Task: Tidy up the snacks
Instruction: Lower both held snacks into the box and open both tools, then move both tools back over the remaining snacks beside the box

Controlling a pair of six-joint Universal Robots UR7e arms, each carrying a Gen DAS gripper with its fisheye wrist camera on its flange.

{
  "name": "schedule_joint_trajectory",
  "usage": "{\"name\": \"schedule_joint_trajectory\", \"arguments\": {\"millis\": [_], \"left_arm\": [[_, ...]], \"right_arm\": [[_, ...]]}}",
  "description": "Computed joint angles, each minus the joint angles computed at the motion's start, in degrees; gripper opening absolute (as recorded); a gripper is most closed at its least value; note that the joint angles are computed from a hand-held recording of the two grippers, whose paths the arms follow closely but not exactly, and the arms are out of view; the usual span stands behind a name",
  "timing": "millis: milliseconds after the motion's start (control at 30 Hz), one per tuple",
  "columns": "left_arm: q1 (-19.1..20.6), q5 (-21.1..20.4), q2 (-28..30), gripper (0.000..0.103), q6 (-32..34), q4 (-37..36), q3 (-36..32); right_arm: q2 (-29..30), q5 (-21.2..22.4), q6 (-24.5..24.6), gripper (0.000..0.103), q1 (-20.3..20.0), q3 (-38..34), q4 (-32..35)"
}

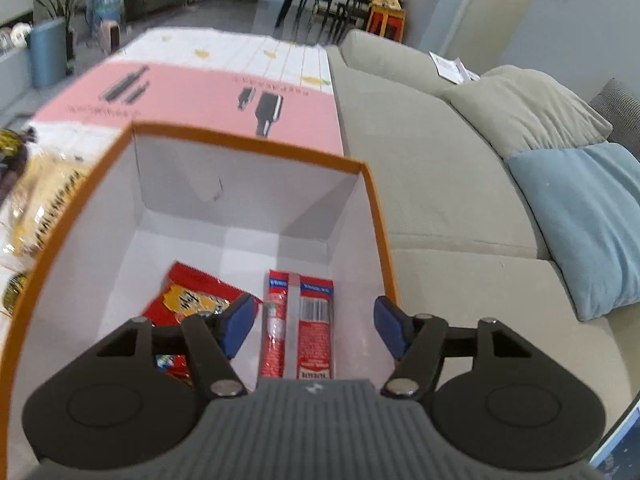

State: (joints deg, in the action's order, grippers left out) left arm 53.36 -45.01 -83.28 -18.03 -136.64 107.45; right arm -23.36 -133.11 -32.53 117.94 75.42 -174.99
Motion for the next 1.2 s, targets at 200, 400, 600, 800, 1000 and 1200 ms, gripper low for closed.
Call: {"name": "schedule_joint_trajectory", "arguments": {"millis": [200,400,600,800,1000,1200], "left_arm": [[1.04,0.13,4.03,0.025,-3.0,-3.87,-0.96],[1.6,4.83,9.29,0.025,-5.17,-4.56,-2.03],[0.76,14.34,13.8,0.026,-5.21,-0.88,-3.3],[0.17,20.34,15.22,0.065,-21.43,16.17,-7.04],[-1.05,19.96,13.75,0.066,-21.37,15.52,-6.41],[-2.53,19.52,11.06,0.066,-21.68,16.14,-6.22]], "right_arm": [[-2.08,3.77,2.81,0.067,-0.74,2.05,-1.66],[-6.61,13.79,7.03,0.067,-3.64,6.48,-3.23],[-7.55,16.33,8.02,0.067,-5.2,7.68,-3.93],[-7.87,19.99,6.64,0.067,-6.59,7.9,-3.27],[-7.73,20.82,7.36,0.067,-7.02,7.58,-2.98],[-7.9,20.52,8.16,0.067,-6.63,7.93,-4.62]]}}
